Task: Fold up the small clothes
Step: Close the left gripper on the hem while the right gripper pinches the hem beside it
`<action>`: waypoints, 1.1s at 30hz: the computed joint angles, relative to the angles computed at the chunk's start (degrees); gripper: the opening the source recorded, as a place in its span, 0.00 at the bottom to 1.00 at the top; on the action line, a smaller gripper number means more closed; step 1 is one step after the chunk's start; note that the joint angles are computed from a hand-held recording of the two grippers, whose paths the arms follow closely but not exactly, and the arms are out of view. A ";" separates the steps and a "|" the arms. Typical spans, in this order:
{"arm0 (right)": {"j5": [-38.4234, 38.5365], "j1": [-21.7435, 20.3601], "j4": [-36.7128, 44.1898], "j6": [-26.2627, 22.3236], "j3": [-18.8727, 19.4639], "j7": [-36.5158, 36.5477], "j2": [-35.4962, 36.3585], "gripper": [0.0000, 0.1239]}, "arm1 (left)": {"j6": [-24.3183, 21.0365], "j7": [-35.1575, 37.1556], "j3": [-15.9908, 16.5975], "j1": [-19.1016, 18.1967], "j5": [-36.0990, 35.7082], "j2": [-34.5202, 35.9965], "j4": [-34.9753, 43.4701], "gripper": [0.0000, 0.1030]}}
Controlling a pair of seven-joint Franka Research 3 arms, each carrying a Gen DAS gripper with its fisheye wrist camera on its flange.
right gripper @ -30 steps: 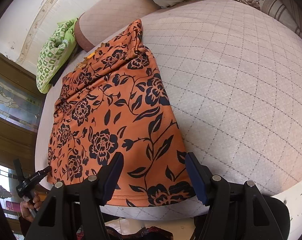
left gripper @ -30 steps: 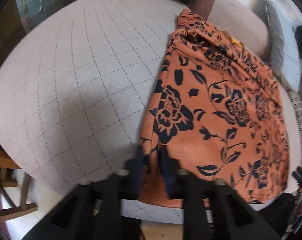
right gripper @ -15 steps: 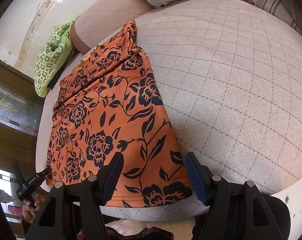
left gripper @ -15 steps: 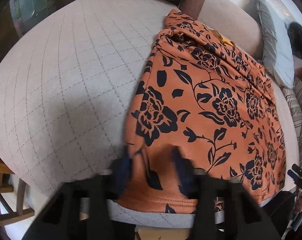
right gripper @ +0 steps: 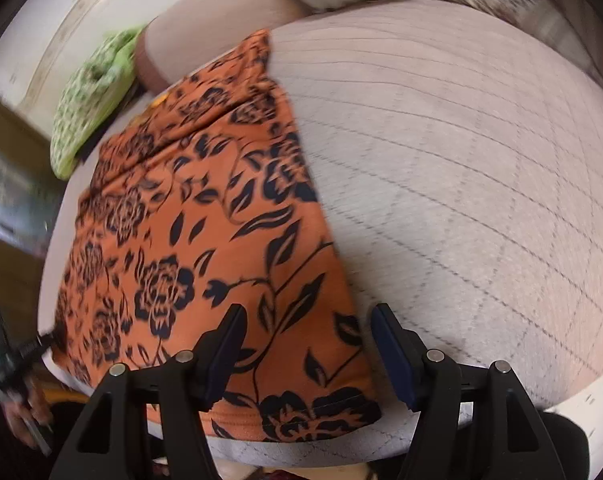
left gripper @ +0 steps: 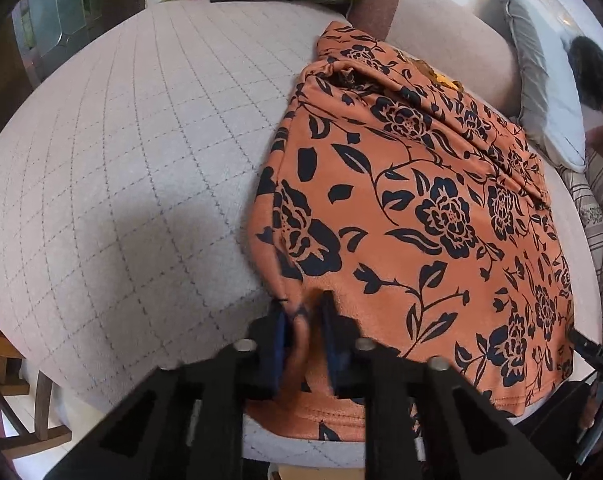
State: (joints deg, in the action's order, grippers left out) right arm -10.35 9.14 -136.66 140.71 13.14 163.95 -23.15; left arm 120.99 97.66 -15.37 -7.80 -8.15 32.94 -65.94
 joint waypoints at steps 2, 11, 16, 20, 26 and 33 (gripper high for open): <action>-0.97 0.40 2.39 -3.20 0.28 -2.31 1.66 0.30 | 0.23 -0.46 -0.20 0.42 -0.91 -0.12 -0.16 0.08; -3.55 3.40 7.82 -9.53 -0.38 -6.48 3.59 0.06 | 2.56 2.57 -1.10 3.14 -5.22 -4.06 -4.37 0.06; -4.25 3.95 9.64 -12.72 -0.04 -7.96 2.04 0.06 | 3.36 5.27 -0.96 4.24 -6.88 -6.78 -7.66 0.05; -3.98 4.14 9.94 -13.68 0.12 -8.38 1.01 0.06 | 4.25 7.48 -1.29 5.09 -9.54 -8.88 -9.52 0.05; 0.58 4.42 7.36 -9.03 -1.64 -9.97 0.81 0.07 | -1.74 5.75 -0.29 3.22 -7.22 -4.29 -2.75 0.06; 11.25 4.35 0.90 0.10 -3.64 -11.24 -0.43 0.11 | -4.91 2.65 -0.25 2.04 -5.50 -1.23 0.04 0.32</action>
State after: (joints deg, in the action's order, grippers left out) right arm 0.90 13.49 -135.75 140.81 9.49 152.71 -23.57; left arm 116.08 100.31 -15.63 -5.77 -13.65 31.71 -65.90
